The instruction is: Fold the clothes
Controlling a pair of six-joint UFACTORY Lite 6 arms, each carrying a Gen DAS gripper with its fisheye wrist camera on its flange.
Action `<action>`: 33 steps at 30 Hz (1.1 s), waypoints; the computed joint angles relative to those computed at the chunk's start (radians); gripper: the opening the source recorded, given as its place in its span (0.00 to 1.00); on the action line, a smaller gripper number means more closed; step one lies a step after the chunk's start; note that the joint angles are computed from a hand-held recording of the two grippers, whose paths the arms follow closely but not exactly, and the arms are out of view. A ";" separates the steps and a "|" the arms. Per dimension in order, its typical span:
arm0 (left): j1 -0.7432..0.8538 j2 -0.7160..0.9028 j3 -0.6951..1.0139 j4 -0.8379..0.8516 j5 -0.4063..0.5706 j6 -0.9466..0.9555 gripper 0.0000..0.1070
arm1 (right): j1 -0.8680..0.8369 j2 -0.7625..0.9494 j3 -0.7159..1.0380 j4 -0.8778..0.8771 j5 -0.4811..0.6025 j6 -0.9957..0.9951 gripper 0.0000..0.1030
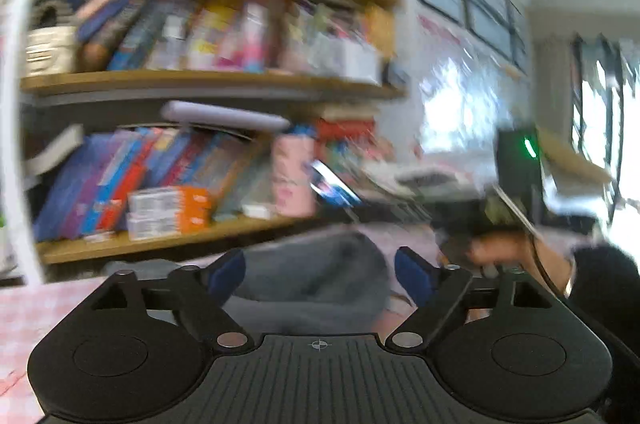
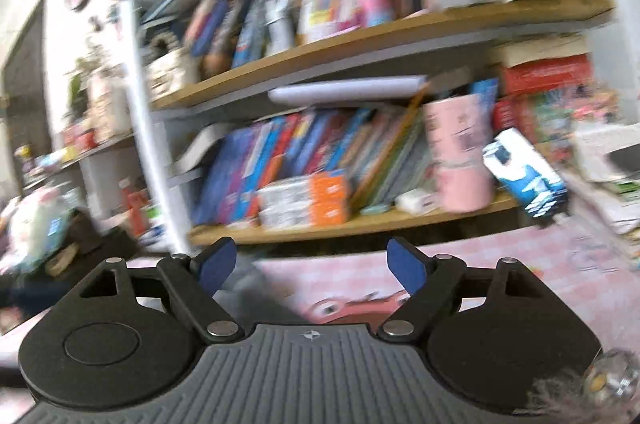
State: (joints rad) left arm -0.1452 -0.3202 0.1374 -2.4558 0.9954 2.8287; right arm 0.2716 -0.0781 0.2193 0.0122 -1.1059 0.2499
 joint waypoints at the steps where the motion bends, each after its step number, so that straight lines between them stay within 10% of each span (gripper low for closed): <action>1: 0.059 0.001 0.009 0.022 0.006 -0.049 0.80 | 0.004 0.001 0.004 -0.047 0.014 0.014 0.82; 14: 0.164 0.493 0.366 -0.300 -0.143 -0.073 0.77 | 0.201 0.162 0.146 0.047 0.207 -0.148 0.83; 18: 0.156 0.643 0.546 -0.292 -0.236 -0.137 0.68 | 0.155 0.163 0.147 0.059 0.226 -0.139 0.46; 26: 0.153 0.852 0.793 -0.254 -0.401 -0.248 0.52 | 0.032 0.195 0.158 -0.019 0.251 -0.066 0.34; 33: 0.232 0.959 0.855 0.013 -0.249 -0.585 0.06 | 0.022 0.197 0.158 -0.018 0.236 -0.063 0.28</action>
State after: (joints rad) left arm 0.0871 0.6391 0.9921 -2.4425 0.7460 2.2440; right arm 0.2939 0.1185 0.3777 -0.0058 -0.8694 0.1867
